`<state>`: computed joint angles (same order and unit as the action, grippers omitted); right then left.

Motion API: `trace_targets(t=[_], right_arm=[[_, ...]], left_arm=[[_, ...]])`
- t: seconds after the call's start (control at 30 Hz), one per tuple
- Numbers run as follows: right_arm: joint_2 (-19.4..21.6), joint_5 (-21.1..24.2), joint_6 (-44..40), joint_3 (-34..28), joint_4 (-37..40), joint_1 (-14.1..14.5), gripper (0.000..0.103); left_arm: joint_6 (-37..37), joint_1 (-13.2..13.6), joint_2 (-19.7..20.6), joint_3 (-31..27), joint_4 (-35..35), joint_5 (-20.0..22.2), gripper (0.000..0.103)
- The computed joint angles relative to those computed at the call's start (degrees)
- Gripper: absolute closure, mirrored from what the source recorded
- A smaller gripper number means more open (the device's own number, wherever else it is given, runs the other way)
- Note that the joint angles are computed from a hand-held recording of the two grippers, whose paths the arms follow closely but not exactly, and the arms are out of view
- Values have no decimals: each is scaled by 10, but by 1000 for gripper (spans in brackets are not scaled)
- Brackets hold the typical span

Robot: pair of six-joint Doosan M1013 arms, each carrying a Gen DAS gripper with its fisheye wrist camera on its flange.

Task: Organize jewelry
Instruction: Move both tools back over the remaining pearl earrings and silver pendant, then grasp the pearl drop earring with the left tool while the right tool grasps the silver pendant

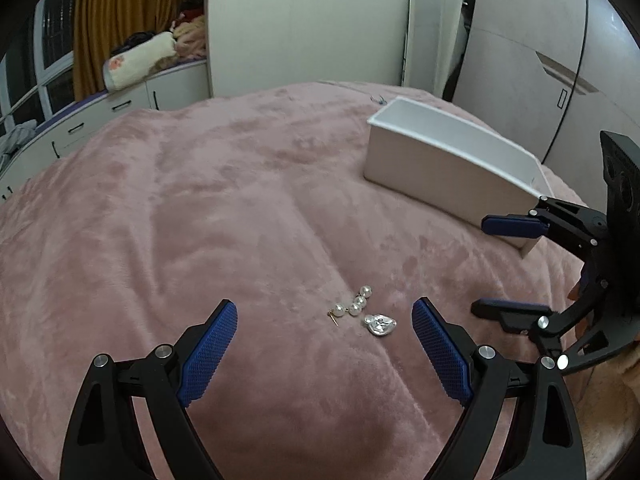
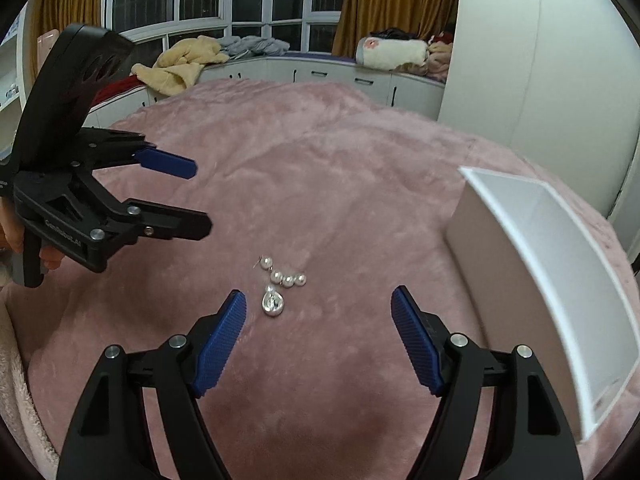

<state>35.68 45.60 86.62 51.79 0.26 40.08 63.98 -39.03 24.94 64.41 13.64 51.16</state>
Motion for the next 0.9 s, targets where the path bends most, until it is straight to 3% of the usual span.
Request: trace_targets(t=[0.17,0.47,0.63,0.77,0.8,0.9], right_arm=[[11,-6,-31,1,38,-4,36],[38,14,-104,-20,109,-8,50],[55,29,-107,-37,114,-9,57],[65,36,-123,-48,117,-8,71],[65,35,-127,-47,122,-8,77],[69,41,-125,-53,128,-10,84]], left_arm=[[39,9,17,-9,-36,-1,16],[127,26,43,-18,-129,-7,34],[154,29,58,-30,-145,5,49],[158,33,63,-33,-155,4,59],[156,34,64,-35,-155,7,65],[149,40,64,-32,-164,2,77]])
